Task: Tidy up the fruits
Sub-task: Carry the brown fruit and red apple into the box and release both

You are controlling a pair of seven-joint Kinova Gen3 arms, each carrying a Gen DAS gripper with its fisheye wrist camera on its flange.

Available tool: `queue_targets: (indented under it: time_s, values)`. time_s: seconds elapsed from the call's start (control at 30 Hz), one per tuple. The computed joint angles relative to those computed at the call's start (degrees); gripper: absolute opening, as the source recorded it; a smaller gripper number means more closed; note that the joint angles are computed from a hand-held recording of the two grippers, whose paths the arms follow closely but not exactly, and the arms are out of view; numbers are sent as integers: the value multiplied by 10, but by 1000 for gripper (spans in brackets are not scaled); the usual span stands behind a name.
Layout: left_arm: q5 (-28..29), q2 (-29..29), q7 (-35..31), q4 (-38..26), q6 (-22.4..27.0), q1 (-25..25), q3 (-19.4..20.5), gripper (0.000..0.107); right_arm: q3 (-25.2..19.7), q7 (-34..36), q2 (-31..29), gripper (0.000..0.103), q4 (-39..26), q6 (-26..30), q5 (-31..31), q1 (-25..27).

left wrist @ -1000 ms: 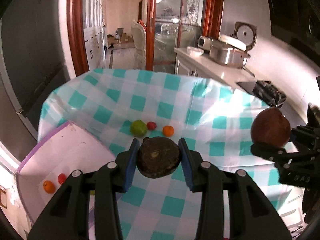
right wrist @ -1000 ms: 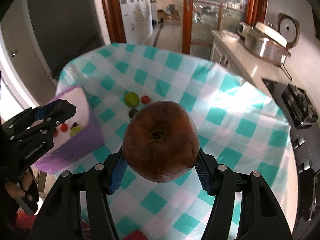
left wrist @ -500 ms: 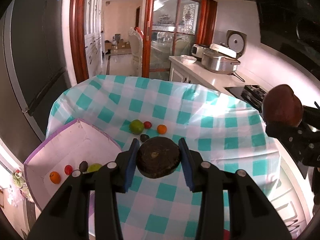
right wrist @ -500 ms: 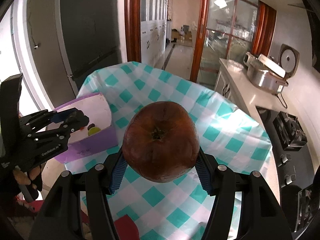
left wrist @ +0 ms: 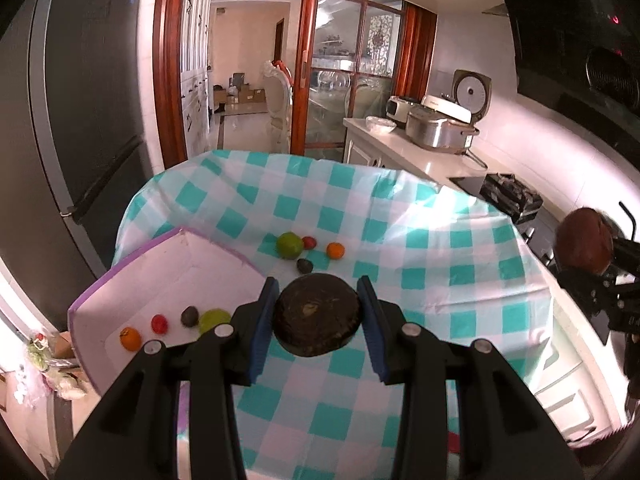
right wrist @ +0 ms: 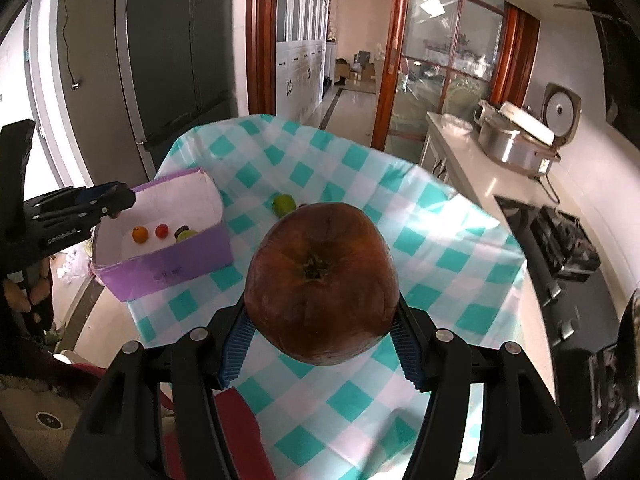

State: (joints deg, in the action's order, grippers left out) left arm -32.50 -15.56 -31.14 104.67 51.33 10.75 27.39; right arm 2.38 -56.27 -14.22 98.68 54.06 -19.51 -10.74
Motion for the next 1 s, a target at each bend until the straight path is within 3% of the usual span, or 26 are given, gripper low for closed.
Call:
queue_targets:
  time_s: [0.27, 0.57, 0.8, 1.0]
  values:
    - [58, -22, -21, 48, -12, -1, -31, 41, -28, -23, 13, 61, 15, 7, 19, -13]
    - [120, -30, -105, 84, -66, -20, -99, 41, -80, -72, 97, 61, -29, 12, 51, -44]
    - [161, -24, -182, 110, -119, -68, -169, 41, -132, -107, 214, 61, -138, 25, 99, -114]
    - [179, -23, -212, 126, -133, -133, -209, 41, -154, -105, 323, 61, -254, 46, 119, -188]
